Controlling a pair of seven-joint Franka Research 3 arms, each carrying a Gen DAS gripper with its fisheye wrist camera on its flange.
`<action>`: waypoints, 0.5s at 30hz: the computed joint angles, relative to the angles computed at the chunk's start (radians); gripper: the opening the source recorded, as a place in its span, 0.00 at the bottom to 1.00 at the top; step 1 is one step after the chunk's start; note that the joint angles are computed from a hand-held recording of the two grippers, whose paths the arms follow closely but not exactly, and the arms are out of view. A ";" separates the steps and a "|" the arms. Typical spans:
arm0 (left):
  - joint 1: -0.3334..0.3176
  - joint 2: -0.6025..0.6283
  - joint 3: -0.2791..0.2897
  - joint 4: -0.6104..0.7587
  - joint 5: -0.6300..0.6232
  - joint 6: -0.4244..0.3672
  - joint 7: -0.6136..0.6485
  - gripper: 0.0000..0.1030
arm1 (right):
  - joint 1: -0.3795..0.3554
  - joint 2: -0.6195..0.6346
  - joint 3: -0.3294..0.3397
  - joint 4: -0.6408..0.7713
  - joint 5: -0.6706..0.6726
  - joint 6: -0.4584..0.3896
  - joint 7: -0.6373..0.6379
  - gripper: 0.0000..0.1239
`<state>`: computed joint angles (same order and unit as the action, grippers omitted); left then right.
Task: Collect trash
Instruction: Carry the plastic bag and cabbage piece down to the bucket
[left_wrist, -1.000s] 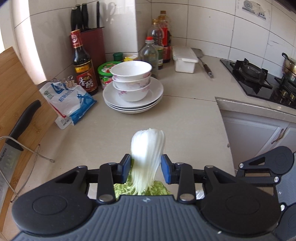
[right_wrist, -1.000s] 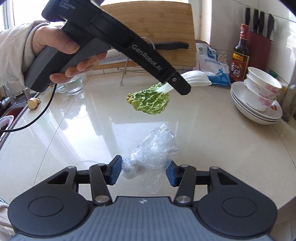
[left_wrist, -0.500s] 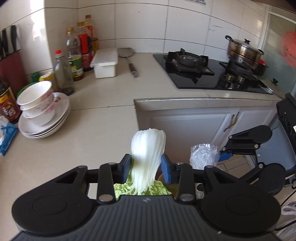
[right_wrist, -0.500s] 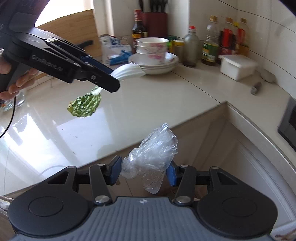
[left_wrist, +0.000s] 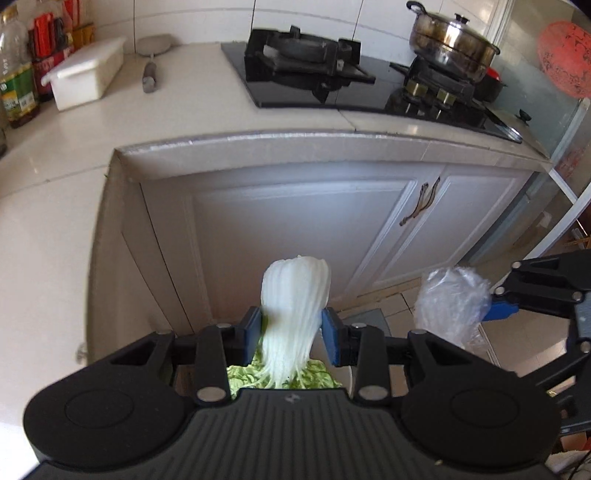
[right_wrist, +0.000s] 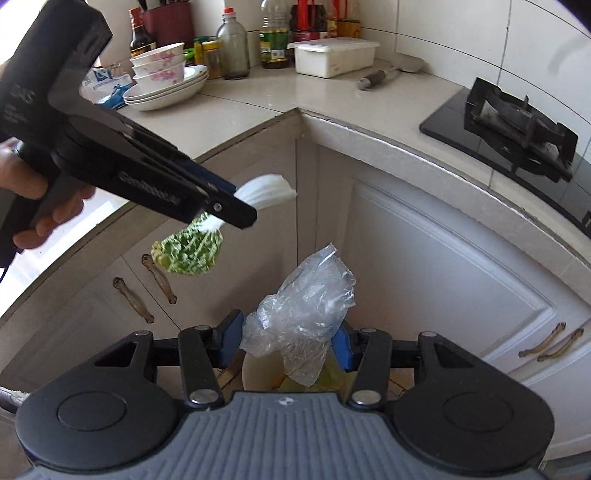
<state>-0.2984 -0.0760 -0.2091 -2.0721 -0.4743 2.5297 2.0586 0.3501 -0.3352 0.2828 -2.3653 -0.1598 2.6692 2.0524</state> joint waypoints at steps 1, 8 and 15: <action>-0.002 0.020 -0.008 0.006 0.025 0.006 -0.028 0.33 | -0.004 -0.006 -0.001 -0.010 -0.001 0.001 0.007 0.44; -0.011 0.169 -0.059 0.041 0.207 -0.003 -0.193 0.33 | -0.028 -0.030 -0.006 -0.055 0.005 0.007 0.039 0.45; -0.011 0.275 -0.090 0.074 0.312 0.011 -0.302 0.36 | -0.037 -0.044 -0.012 -0.078 0.017 0.000 0.041 0.45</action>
